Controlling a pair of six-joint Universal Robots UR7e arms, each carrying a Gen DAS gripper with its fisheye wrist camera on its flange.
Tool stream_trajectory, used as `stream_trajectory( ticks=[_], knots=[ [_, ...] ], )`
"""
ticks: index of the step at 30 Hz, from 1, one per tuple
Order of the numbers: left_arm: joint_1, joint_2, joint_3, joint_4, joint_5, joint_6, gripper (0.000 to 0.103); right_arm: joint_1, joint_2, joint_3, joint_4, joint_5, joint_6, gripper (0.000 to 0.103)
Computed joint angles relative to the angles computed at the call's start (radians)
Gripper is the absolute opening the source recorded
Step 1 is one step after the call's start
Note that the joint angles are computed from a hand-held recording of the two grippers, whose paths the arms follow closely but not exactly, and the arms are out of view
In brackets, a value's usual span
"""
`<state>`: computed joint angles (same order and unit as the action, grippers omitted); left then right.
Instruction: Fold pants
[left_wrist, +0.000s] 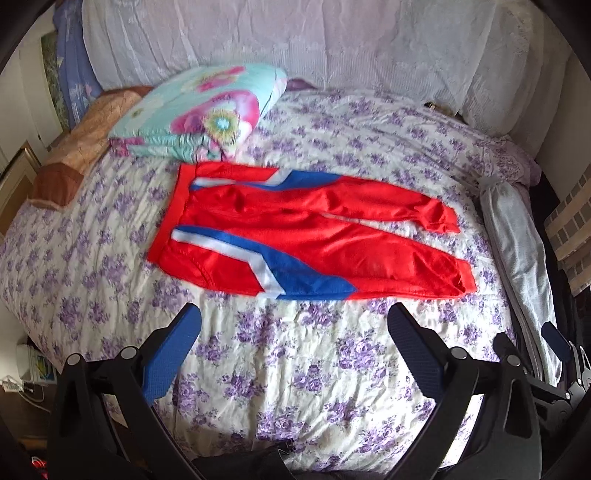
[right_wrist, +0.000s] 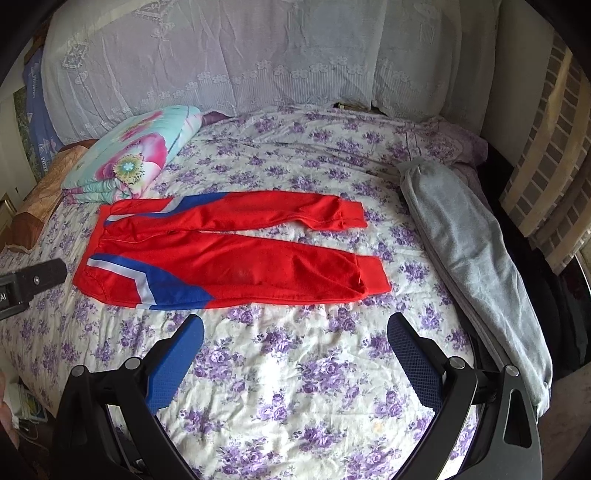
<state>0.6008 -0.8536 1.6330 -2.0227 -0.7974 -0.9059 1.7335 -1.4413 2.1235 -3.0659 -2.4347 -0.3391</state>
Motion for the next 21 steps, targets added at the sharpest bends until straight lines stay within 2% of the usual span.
stream_trajectory(
  ticks=[3,5,7,11,13,17,18,19,20,21],
  knots=[
    [0.087,0.025,0.018,-0.013,-0.015,-0.039,0.098,-0.066,0.014,-0.018,0.054,-0.025,0.043,0.100],
    [0.154,0.030,0.018,0.062,-0.033,-0.123,0.098,-0.110,0.013,-0.025,0.111,-0.039,0.093,0.099],
    [0.239,0.031,0.016,0.061,-0.048,-0.151,0.098,-0.149,0.007,-0.029,0.157,-0.052,0.136,0.099],
    [0.381,0.039,0.020,-0.162,-0.121,-0.104,0.098,-0.204,0.000,-0.037,0.180,-0.069,0.162,0.099],
    [0.417,0.046,0.003,-0.197,-0.134,-0.075,0.098,-0.228,0.002,-0.048,0.185,-0.065,0.164,0.099],
    [0.445,0.088,-0.063,-0.191,-0.104,-0.058,0.096,-0.267,0.014,-0.090,0.246,-0.046,0.205,0.099],
    [0.448,0.096,-0.078,-0.193,-0.091,-0.051,0.088,-0.276,0.020,-0.098,0.249,-0.041,0.205,0.099],
    [0.449,0.107,-0.103,-0.170,-0.071,-0.054,0.063,-0.282,0.025,-0.108,0.256,-0.034,0.206,0.099],
    [0.453,0.115,-0.125,-0.146,-0.059,-0.059,0.046,-0.291,0.028,-0.117,0.255,-0.015,0.199,0.099],
    [0.457,0.120,-0.137,-0.165,-0.066,-0.056,0.035,-0.301,0.028,-0.124,0.256,0.018,0.193,0.099]
  ],
)
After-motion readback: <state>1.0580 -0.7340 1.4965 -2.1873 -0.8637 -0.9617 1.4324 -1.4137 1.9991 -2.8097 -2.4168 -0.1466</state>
